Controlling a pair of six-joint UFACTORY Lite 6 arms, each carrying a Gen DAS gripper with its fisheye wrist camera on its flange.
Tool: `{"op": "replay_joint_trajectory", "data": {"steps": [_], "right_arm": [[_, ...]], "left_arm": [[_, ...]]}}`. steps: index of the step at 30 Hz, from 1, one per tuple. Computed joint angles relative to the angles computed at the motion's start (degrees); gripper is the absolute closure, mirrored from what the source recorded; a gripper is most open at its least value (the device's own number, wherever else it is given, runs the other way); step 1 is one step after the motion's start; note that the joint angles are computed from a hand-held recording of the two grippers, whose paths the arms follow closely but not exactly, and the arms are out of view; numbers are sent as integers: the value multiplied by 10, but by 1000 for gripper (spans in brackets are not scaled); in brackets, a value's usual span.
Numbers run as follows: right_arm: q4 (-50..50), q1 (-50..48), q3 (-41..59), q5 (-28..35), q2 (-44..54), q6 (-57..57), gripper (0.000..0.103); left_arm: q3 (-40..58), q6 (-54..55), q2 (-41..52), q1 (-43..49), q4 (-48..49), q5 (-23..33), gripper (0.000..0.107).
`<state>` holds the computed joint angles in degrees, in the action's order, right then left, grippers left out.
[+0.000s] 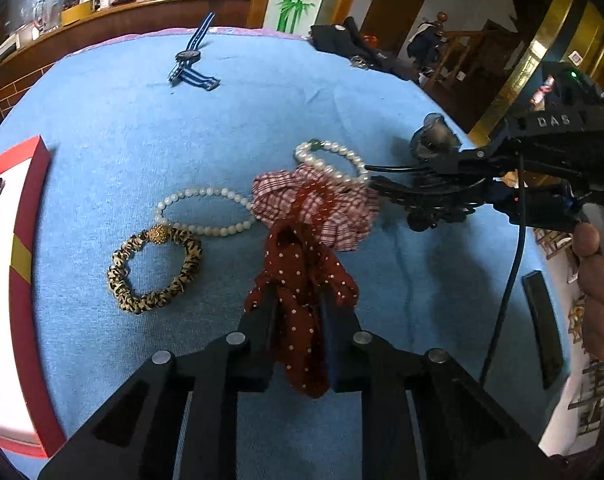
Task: Organize jewelry
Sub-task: 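Grasp the red polka-dot scrunchie with left gripper while right grasps black claw clip, then carry the red scrunchie and claw clip with both grippers over the box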
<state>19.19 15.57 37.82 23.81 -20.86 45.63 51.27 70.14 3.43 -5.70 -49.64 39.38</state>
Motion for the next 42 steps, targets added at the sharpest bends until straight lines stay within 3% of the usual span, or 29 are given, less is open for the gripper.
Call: {"op": "replay_joint_trajectory", "data": {"steps": [9,17,26,42], "right_arm": [[-106,45,-29,51,-125,149,74],[-232,165,3,53,-97,321,74],[-347,265,99,80,0,438,74],[-457,382,543,279,359,362,73]], "left_arm": [[-6,-3,-77,26,19,48,89],[-10,-8,-116,44,41,60,89],[0,21,-134,124,48,102,89],[133,85,-24,307,45,158,89]]}}
